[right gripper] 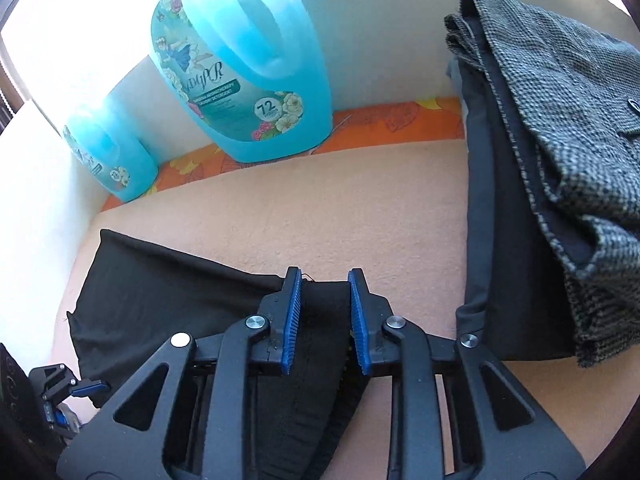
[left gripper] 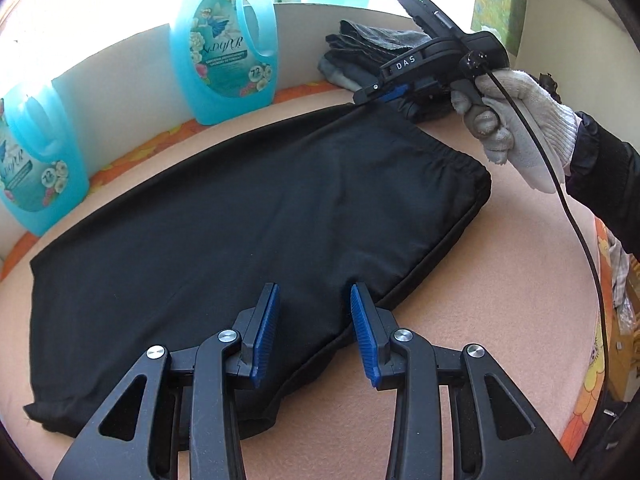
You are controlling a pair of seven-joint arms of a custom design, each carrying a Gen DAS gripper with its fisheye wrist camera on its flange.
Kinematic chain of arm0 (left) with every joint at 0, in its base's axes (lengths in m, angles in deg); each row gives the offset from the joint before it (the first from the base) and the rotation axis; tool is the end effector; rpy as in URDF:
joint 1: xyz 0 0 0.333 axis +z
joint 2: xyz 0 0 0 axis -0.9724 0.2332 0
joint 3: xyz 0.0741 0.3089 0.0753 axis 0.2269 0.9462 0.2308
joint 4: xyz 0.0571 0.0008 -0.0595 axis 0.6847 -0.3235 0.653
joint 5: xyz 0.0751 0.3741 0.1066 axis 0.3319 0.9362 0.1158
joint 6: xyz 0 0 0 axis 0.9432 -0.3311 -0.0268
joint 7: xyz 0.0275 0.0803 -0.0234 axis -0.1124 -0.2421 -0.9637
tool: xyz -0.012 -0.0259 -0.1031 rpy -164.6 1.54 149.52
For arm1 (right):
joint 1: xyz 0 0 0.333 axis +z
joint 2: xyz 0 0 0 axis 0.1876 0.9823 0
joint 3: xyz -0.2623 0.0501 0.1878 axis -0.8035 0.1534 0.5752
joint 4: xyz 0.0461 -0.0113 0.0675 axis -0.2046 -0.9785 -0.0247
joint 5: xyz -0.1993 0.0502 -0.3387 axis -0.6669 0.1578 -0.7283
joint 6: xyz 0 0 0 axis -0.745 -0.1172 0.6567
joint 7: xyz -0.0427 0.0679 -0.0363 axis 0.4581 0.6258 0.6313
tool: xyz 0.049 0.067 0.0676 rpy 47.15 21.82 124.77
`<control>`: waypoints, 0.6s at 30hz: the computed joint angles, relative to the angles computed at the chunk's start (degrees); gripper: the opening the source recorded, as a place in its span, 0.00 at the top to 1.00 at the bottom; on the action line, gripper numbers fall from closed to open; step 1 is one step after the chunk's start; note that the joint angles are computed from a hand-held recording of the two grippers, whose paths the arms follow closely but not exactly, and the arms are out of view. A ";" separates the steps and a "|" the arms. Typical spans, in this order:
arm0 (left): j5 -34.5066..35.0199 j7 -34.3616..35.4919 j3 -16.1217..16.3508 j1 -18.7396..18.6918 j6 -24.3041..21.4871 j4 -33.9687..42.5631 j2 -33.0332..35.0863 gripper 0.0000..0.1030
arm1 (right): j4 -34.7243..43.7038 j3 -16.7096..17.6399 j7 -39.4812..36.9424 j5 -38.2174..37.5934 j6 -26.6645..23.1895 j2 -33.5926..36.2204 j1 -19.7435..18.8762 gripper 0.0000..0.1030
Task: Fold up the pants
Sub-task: 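Move both grippers to the waistband end of the folded shorts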
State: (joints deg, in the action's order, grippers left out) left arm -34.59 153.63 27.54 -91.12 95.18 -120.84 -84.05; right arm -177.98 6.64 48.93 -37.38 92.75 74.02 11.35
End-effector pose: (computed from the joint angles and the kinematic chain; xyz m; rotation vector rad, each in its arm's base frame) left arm 0.4726 -0.2779 0.5027 -1.4778 2.1841 -0.8278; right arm 0.6938 0.0585 0.4662 -1.9788 1.4461 -0.1365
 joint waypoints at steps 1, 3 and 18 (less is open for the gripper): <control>-0.18 0.27 0.01 -0.14 0.00 0.05 0.08 0.66 | 0.50 -0.44 1.07 -1.37 -0.20 0.51 0.41 0.76; -0.55 0.82 0.06 -0.36 0.01 0.42 0.40 0.66 | 1.14 -0.91 2.96 -3.42 -0.49 1.25 0.86 0.76; -2.74 7.11 -1.09 -3.69 0.49 5.75 4.78 0.65 | -11.14 -1.94 5.24 -3.97 3.99 -8.64 0.43 0.56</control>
